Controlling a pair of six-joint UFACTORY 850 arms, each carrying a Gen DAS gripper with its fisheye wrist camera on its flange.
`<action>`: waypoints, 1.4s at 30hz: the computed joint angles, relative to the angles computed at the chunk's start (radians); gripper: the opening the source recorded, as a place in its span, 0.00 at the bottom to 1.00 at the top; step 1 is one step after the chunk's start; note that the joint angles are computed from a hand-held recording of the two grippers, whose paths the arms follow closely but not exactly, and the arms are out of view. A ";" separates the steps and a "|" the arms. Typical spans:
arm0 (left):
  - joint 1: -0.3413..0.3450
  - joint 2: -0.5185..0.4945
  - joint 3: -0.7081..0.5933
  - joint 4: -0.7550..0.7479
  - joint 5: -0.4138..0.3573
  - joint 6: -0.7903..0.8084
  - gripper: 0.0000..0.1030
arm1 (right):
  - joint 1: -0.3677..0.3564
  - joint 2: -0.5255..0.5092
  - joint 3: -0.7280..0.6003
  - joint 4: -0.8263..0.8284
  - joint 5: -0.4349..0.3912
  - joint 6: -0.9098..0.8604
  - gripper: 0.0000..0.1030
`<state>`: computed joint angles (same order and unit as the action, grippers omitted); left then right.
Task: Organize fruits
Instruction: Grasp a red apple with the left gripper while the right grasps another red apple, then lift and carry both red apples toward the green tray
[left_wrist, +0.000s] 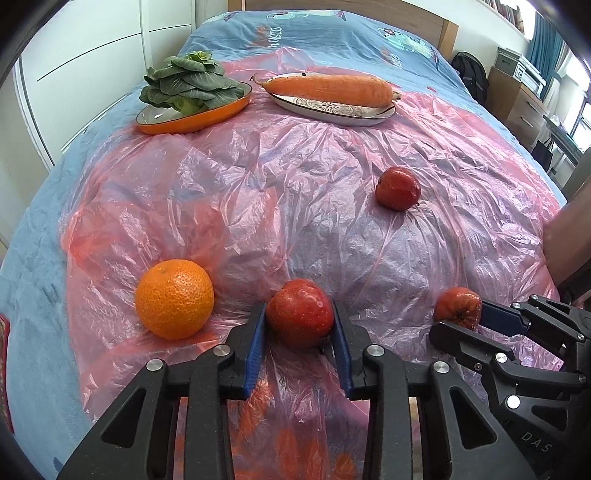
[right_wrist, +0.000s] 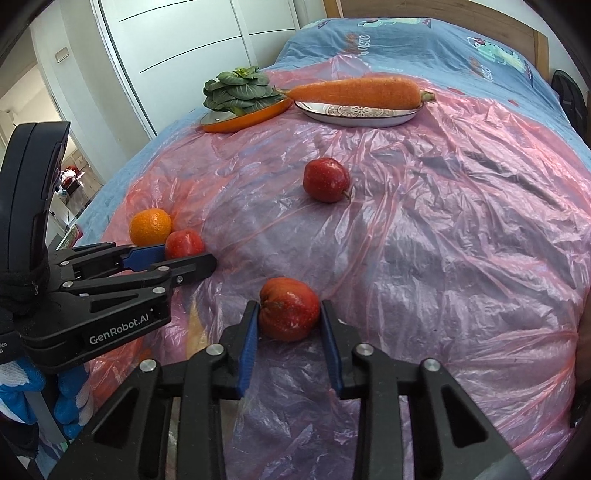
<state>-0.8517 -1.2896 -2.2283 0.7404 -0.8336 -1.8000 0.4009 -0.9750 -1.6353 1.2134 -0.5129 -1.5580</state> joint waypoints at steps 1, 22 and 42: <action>-0.001 0.001 0.000 0.001 -0.003 -0.001 0.28 | 0.000 0.002 0.001 0.002 -0.002 -0.003 0.18; -0.062 0.089 0.043 0.059 -0.089 -0.057 0.28 | -0.029 0.201 0.208 0.135 -0.017 -0.175 0.18; -0.169 -0.039 -0.259 0.009 -0.213 0.082 0.28 | -0.130 0.405 0.485 0.257 -0.008 -0.317 0.18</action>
